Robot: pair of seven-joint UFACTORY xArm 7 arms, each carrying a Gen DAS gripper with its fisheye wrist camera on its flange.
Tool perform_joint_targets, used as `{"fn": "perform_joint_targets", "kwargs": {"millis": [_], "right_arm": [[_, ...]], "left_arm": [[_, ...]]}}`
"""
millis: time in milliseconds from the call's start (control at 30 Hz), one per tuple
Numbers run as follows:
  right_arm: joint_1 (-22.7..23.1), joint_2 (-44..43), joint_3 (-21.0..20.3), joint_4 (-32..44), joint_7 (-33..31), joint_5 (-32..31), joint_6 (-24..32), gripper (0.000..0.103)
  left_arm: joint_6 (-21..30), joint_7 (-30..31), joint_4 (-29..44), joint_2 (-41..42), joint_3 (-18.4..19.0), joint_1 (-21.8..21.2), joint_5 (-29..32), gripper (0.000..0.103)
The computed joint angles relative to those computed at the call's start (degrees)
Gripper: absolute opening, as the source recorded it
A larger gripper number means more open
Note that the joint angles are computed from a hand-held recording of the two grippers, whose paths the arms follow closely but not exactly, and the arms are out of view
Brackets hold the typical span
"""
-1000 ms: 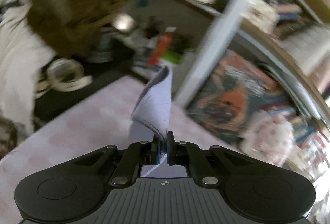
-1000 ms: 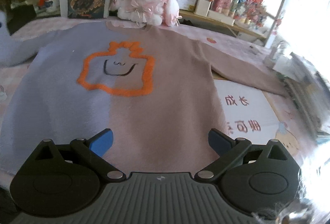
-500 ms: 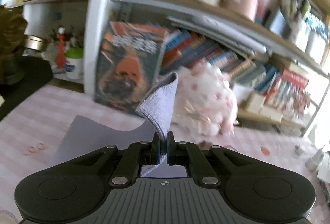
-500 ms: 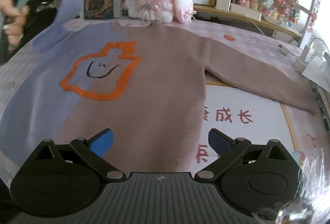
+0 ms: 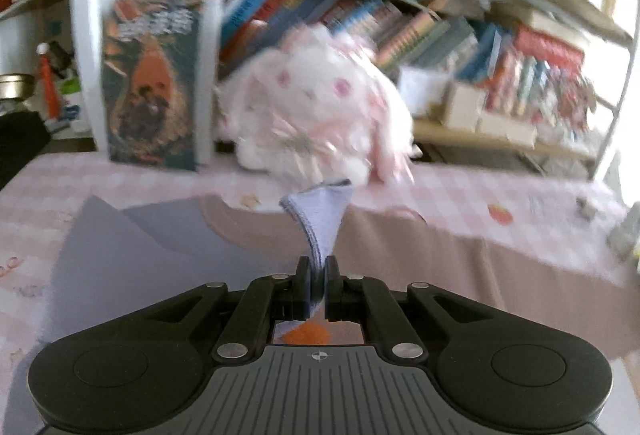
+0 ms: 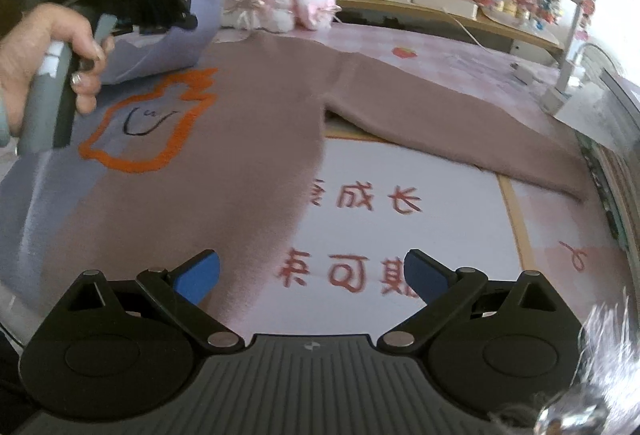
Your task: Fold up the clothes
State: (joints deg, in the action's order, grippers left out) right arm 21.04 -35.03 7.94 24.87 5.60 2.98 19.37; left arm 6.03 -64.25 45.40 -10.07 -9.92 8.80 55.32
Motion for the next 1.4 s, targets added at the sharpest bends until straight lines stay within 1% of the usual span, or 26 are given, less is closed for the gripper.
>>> {"fn": "perform_joint_targets", "kwargs": {"millis": [100, 133, 200, 233, 267, 300, 333, 400, 467, 500, 533, 567, 633, 733, 767, 867, 1000, 1067, 1100, 1133, 1300, 1400], "right_arm": [[-0.76, -1.07, -0.01, -0.68, 0.56, -0.20, 0.58, 0.099], [-1.01, -1.43, 0.02, -0.91, 0.80, -0.27, 0.76, 0.099], [-1.28, -2.06, -0.05, -1.30, 1.12, -0.35, 1.04, 0.099], [-1.30, -2.44, -0.12, -1.55, 1.18, -0.36, 1.17, 0.099], [-1.27, -2.89, -0.15, -1.84, 1.23, -0.37, 1.33, 0.099], [-1.25, -3.18, -0.20, -2.04, 1.22, -0.40, 1.44, 0.099], [-1.27, -3.58, -0.20, -2.25, 1.29, -0.43, 1.63, 0.099], [-1.60, -4.19, -0.08, -2.57, 1.61, -0.59, 1.84, 0.099], [-1.88, -4.57, -0.07, -2.81, 1.97, -0.69, 1.91, 0.099], [-1.83, -4.67, -0.18, -2.92, 2.04, -0.62, 1.91, 0.099], [-1.65, -4.69, -0.40, -2.94, 2.01, -0.46, 1.94, 0.099], [-1.34, -4.61, -0.67, -2.88, 1.87, -0.23, 1.97, 0.099], [-0.38, -3.95, -1.35, -2.56, 1.13, 0.38, 1.64, 0.099], [1.68, -2.55, -2.53, -1.98, -0.90, 1.64, 0.96, 0.099], [2.43, -1.88, -2.77, -1.67, -1.71, 2.06, 0.70, 0.099], [4.43, -0.20, -3.22, -0.82, -4.03, 3.38, 0.15, 0.099], [5.13, 0.62, -2.14, -0.27, -4.84, 4.24, -0.18, 0.099], [4.85, 0.63, -1.17, -0.12, -4.13, 4.26, 0.08, 0.099], [4.77, 0.52, -0.84, -0.14, -3.62, 4.38, 0.28, 0.099], [4.70, 0.47, -0.52, -0.12, -2.92, 4.55, 0.53, 0.099], [3.36, 0.78, 2.52, 0.42, 2.58, 3.92, 1.99, 0.099], [1.69, -0.30, 5.23, 0.55, 7.60, 2.00, 3.07, 0.098]], "left_arm": [[0.06, -1.96, 0.60, 1.20, -1.63, -0.11, 5.42, 0.004], [0.81, -1.95, 0.72, 1.44, -1.66, -0.85, 6.46, 0.004], [2.67, -0.42, 0.67, 1.88, -0.94, -3.01, 6.08, 0.004], [3.61, 0.92, 0.60, 2.10, -0.49, -4.17, 5.25, 0.005], [4.61, 4.23, 0.38, 2.33, 0.39, -5.69, 2.30, 0.009], [5.63, 7.28, 0.23, 2.58, 1.04, -6.97, -0.44, 0.009], [6.53, 9.92, 0.08, 2.74, 1.52, -8.00, -2.67, 0.011], [7.04, 13.27, -0.71, 2.35, 2.00, -9.18, -4.60, 0.019], [6.10, 18.76, -2.31, 0.93, 2.93, -10.79, -9.77, 0.036], [4.87, 20.37, -3.34, -0.13, 2.98, -10.98, -11.22, 0.040], [3.09, 21.30, -4.87, -1.82, 2.70, -10.65, -11.62, 0.047], [1.33, 22.41, -6.37, -3.50, 2.50, -10.43, -12.23, 0.051], [-1.73, 24.66, -9.46, -7.12, 2.09, -9.90, -13.16, 0.052], [-2.18, 27.55, -14.67, -14.30, 1.97, -9.10, -14.81, 0.054], [-1.40, 28.09, -16.79, -17.28, 2.09, -8.63, -15.47, 0.054], [4.64, 29.65, -23.36, -27.43, 3.21, -8.22, -18.84, 0.056], [17.97, 33.10, -30.69, -42.18, 5.70, -7.86, -24.56, 0.056], [23.08, 34.75, -32.92, -47.89, 5.91, -6.66, -26.51, 0.058], [25.31, 35.57, -33.83, -50.40, 5.86, -5.84, -27.27, 0.059], [27.15, 36.40, -34.57, -52.56, 5.80, -4.95, -27.91, 0.064], [28.98, 40.43, -35.73, -56.61, 5.45, -0.19, -29.87, 0.077], [28.96, 43.21, -35.69, -56.56, 6.54, 1.98, -31.87, 0.077]]}}
